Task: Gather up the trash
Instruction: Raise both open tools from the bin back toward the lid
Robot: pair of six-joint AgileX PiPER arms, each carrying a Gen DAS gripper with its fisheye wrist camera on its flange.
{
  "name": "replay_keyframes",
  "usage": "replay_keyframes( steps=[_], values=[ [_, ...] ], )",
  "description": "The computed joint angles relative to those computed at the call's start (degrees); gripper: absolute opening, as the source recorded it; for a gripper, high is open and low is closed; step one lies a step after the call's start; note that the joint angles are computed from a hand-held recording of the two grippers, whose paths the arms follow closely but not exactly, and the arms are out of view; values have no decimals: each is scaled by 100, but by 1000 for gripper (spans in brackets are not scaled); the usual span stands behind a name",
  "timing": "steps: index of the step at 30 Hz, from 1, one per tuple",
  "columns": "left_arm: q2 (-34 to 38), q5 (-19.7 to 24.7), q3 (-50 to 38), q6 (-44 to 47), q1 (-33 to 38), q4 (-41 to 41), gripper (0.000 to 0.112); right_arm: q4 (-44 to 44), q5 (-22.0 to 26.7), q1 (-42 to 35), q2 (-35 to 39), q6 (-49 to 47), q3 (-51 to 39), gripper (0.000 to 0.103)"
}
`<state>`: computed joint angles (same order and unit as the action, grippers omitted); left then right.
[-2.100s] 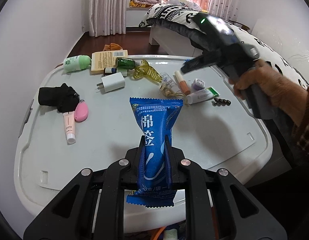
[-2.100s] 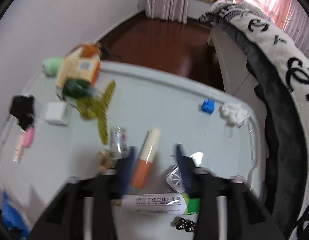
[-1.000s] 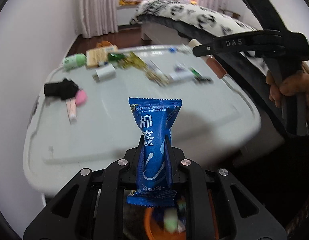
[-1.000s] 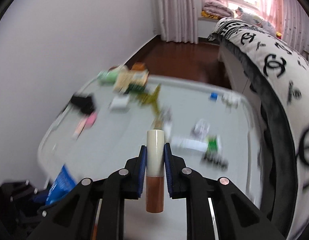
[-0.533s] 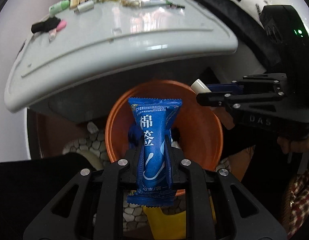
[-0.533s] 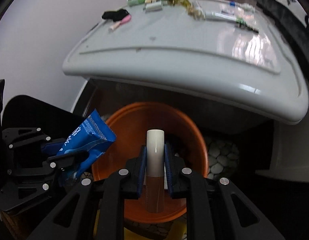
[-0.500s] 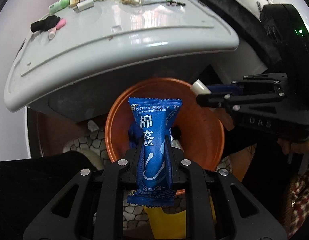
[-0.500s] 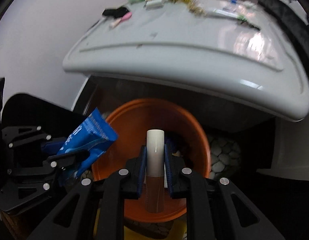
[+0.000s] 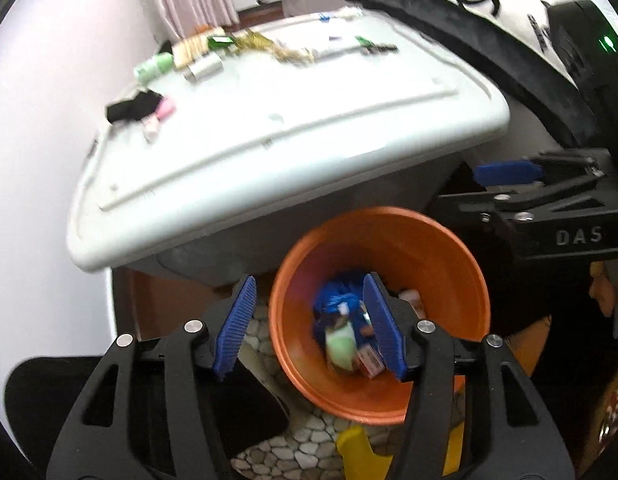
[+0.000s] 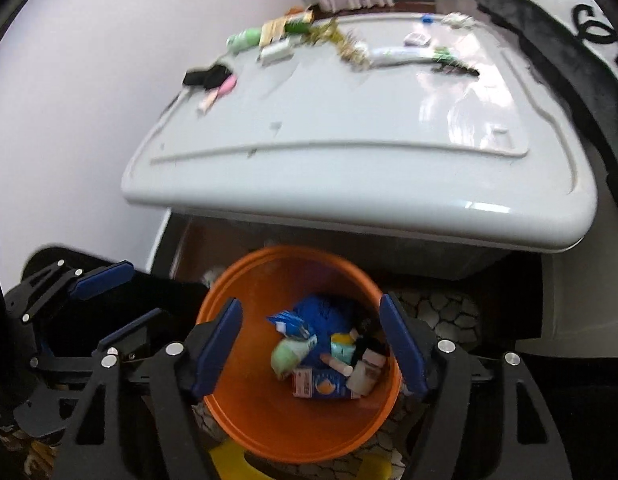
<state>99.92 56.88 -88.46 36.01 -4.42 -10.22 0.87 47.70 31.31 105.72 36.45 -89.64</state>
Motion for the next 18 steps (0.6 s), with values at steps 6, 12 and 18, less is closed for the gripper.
replay_keyframes(
  steps=[6,12,18],
  values=[
    [398,74,-855,-680,-121,130,55,-244,-57,-118,-77,241,-60,72],
    [608,16,-1391,-1054,-249,287,55,-205,-171,-213,-183,274,127,73],
    [908,92,-1893,-1325,-325,430,56,-173,-262,-278,-201,301,167,73]
  ],
)
